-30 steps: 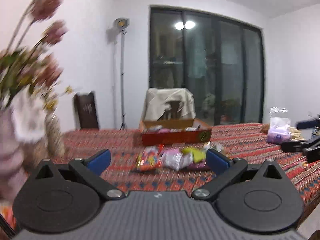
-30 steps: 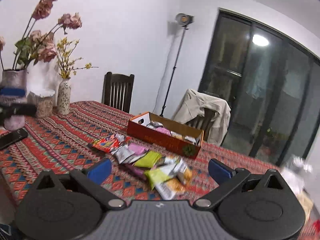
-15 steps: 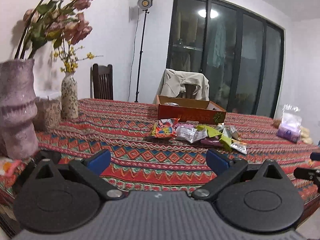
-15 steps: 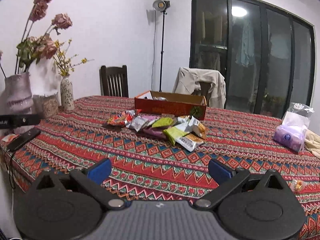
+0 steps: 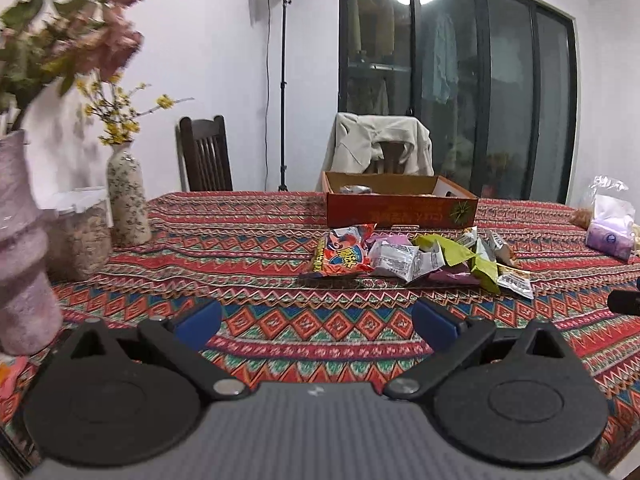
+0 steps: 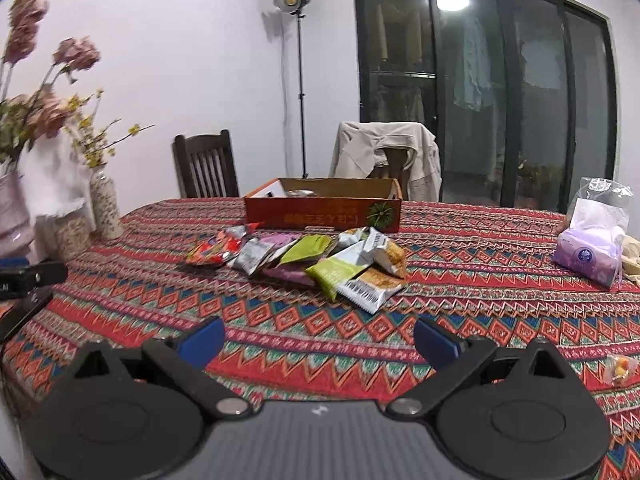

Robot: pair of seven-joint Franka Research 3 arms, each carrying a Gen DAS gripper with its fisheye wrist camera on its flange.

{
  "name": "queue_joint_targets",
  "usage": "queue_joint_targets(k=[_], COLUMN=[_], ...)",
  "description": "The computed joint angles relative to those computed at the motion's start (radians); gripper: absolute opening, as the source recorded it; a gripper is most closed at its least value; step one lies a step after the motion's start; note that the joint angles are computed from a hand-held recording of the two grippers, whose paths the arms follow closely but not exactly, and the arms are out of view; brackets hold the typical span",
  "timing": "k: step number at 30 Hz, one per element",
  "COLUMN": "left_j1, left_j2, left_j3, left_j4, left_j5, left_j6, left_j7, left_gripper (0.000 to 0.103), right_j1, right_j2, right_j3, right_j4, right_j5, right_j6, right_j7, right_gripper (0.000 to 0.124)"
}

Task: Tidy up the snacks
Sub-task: 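Move both open tools back toward the snack pile, then grasp a white packet with left tool while right tool grasps pumpkin oat packet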

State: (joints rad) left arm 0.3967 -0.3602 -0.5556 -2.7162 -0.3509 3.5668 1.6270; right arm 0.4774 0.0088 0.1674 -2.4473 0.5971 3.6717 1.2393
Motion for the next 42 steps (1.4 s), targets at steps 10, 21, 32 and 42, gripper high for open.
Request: queue_joint_targets(k=[10, 21, 32, 42], left_j1=[0.135, 0.179, -0.105, -0.173], left_j2=[0.413, 0.703, 0.836, 0.783], left_j3=[-0.250, -0.306, -0.025, 0.075], left_j4=[0.400, 0.653, 0.857, 0.827], left_j5=[-0.482, -0.141, -0.076, 0.027], left_j6=[0.019, -0.096, -0.263, -0.311], left_j7=[0.637, 0.570, 0.561, 0.430], left_gripper=[0.103, 0.100, 0.045, 0.026], right_j1=[-0.098, -0.407, -0.380, -0.417], right_j2=[0.189, 0.484, 0.792, 0.837], right_j3=[-0.038, 0.153, 0.159, 0.234], right_j4=[0.237, 0.622, 1.078, 1.109], right_j5=[-0.156, -0.479, -0.378, -0.256], right_j6=[-0.141, -0.294, -0.497, -0.490], right_j7=[0.114, 0.345, 0.264, 0.122], right_gripper=[0.080, 0.080, 0.073, 0.061])
